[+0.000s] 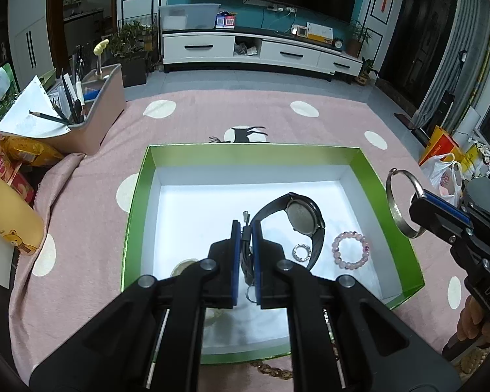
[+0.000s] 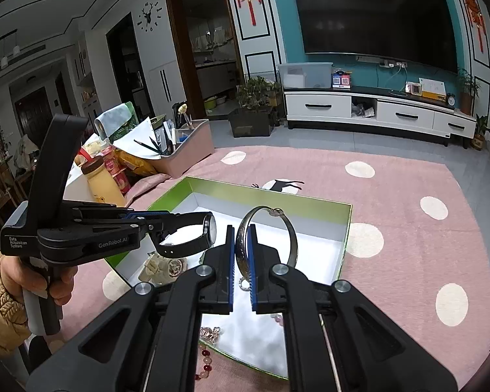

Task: Organize jewelry
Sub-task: 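Lower the black watch into the box with the left tool while the right tool lowers the bangle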

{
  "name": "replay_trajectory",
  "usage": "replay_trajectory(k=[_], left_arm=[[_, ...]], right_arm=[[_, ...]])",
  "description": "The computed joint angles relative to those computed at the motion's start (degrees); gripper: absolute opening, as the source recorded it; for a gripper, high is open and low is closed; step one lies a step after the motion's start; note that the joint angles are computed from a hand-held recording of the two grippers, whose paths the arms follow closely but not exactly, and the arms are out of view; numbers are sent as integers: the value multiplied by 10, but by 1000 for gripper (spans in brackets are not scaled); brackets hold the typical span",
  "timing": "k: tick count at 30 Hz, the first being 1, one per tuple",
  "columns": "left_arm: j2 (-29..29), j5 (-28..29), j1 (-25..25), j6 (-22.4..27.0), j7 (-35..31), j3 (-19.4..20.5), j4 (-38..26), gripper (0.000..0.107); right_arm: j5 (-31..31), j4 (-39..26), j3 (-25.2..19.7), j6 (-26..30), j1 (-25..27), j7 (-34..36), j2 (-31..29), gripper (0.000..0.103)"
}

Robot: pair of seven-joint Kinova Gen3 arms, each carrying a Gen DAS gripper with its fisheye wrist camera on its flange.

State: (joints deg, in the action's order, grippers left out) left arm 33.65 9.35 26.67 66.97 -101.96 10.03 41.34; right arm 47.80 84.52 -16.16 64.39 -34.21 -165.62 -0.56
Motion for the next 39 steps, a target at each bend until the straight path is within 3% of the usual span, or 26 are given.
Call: replay_trajectory(k=[39], left_arm=[[60,-48,43,56,15,-22,-69,6]], right_arm=[[-76,2,40,-45,22,44,27,7]])
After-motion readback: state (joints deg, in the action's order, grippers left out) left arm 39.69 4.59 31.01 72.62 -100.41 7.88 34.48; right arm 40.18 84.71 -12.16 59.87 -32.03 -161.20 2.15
